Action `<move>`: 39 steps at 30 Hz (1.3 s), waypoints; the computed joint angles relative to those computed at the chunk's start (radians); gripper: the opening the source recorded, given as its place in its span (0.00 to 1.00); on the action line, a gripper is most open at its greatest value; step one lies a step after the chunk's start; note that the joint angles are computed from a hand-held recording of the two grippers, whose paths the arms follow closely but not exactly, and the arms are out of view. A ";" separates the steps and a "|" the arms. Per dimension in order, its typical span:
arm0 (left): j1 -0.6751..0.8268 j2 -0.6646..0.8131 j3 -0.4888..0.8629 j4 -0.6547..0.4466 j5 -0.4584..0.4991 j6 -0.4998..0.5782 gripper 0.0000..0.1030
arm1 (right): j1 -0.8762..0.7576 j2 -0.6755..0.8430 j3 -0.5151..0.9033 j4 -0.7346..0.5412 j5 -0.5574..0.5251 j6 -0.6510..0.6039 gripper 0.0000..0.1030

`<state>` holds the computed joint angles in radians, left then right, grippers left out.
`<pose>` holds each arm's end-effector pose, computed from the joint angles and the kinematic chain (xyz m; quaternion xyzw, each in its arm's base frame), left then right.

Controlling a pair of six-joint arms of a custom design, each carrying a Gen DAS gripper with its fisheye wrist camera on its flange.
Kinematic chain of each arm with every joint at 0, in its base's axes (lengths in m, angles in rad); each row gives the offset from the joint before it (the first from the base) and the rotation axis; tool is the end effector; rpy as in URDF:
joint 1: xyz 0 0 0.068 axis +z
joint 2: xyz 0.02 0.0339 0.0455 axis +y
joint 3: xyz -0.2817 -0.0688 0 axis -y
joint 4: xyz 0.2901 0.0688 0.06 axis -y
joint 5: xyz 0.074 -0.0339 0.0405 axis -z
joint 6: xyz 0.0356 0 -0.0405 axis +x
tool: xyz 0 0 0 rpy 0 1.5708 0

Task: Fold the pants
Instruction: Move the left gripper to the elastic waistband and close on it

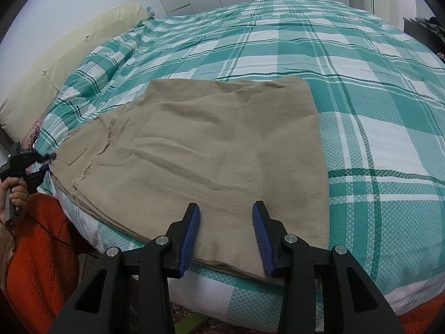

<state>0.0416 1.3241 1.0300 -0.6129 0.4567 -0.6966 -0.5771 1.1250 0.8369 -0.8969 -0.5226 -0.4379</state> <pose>0.3119 -0.0027 0.2765 -0.2634 0.8855 -0.3047 0.2317 0.2051 -0.1123 0.2456 0.0165 0.9493 0.1316 0.2851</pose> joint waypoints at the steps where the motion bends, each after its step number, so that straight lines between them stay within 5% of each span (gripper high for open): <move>1: 0.002 -0.023 -0.005 -0.011 0.000 0.014 0.01 | 0.000 0.000 0.000 0.000 0.000 0.000 0.39; 11: -0.011 0.008 0.028 -0.138 -0.096 0.110 0.07 | 0.008 -0.004 0.000 0.002 0.002 0.009 0.42; 15: 0.064 -0.089 -0.030 -0.085 -0.040 0.031 0.31 | 0.006 -0.006 -0.003 0.002 -0.005 0.009 0.42; 19: 0.136 -0.094 -0.023 -0.077 0.009 0.013 0.36 | 0.004 -0.006 -0.004 0.003 -0.007 0.007 0.42; 21: 0.134 -0.061 -0.002 -0.096 0.011 0.018 0.49 | 0.004 -0.004 -0.004 0.004 -0.008 0.007 0.43; 26: 0.064 0.007 0.037 -0.108 -0.070 0.029 0.56 | 0.010 -0.010 -0.008 0.009 -0.006 0.012 0.46; 28: 0.046 0.028 0.051 -0.117 -0.093 0.037 0.55 | 0.010 -0.010 -0.009 0.010 -0.007 0.013 0.46; 29: 0.045 0.030 0.048 -0.111 -0.090 0.039 0.47 | 0.009 -0.009 -0.009 0.011 -0.009 0.013 0.46; 30: 0.045 0.029 0.039 -0.095 -0.081 0.039 0.26 | 0.010 -0.010 -0.010 0.011 -0.009 0.014 0.46; 33: 0.054 -0.004 0.003 -0.064 -0.084 0.038 0.16 | 0.009 -0.009 -0.010 0.012 -0.009 0.013 0.46; 37: 0.038 -0.010 0.000 -0.067 -0.120 0.040 0.19 | 0.012 -0.011 -0.010 0.013 -0.009 0.017 0.46; 39: 0.027 0.015 0.017 -0.081 -0.131 0.033 0.37 | 0.013 -0.010 -0.010 0.014 -0.008 0.017 0.46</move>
